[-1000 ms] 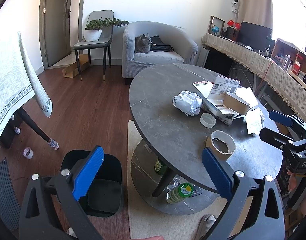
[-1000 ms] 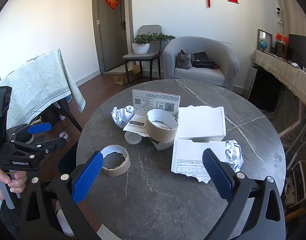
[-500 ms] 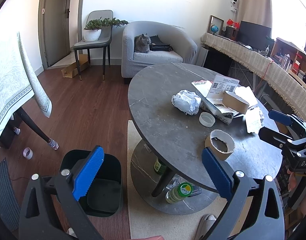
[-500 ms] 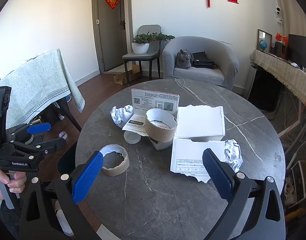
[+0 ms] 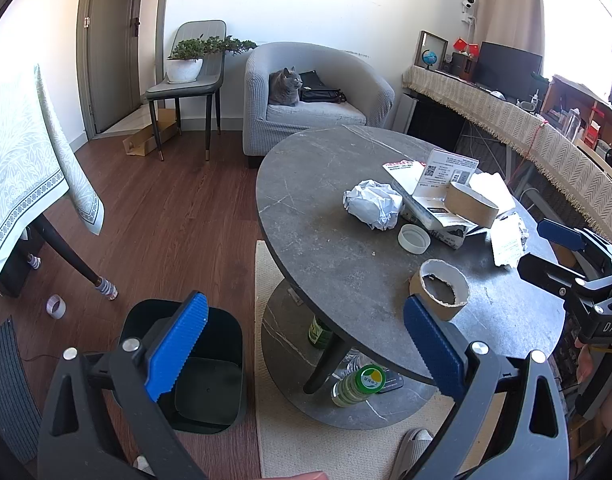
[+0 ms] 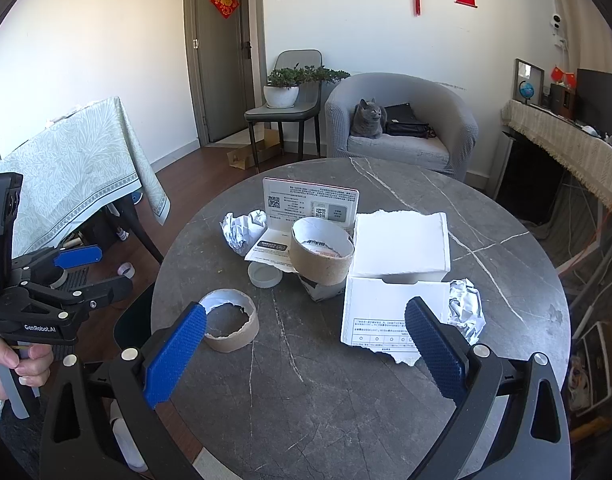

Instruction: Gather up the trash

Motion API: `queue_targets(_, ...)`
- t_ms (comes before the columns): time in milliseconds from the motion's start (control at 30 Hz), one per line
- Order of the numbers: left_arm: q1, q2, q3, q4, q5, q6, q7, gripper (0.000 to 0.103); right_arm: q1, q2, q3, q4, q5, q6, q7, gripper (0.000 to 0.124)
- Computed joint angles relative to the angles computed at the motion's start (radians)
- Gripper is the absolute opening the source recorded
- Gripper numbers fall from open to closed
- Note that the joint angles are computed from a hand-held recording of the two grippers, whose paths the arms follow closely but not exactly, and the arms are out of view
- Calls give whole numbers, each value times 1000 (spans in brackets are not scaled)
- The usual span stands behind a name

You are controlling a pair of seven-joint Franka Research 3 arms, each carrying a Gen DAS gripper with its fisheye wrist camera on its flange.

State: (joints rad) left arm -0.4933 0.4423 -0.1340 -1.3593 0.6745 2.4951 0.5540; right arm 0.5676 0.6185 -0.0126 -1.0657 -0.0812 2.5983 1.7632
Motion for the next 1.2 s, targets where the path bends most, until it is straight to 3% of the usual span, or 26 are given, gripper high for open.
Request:
queue_targets(933,4,-3,-1,-2,-4,6,8,100,-2,-3,1,-4,2,-1,-5,100)
queue_targets(1200,17,-13,-9,-28,-21,62,20,98,4,8,-11,3,-10,-19,13,100)
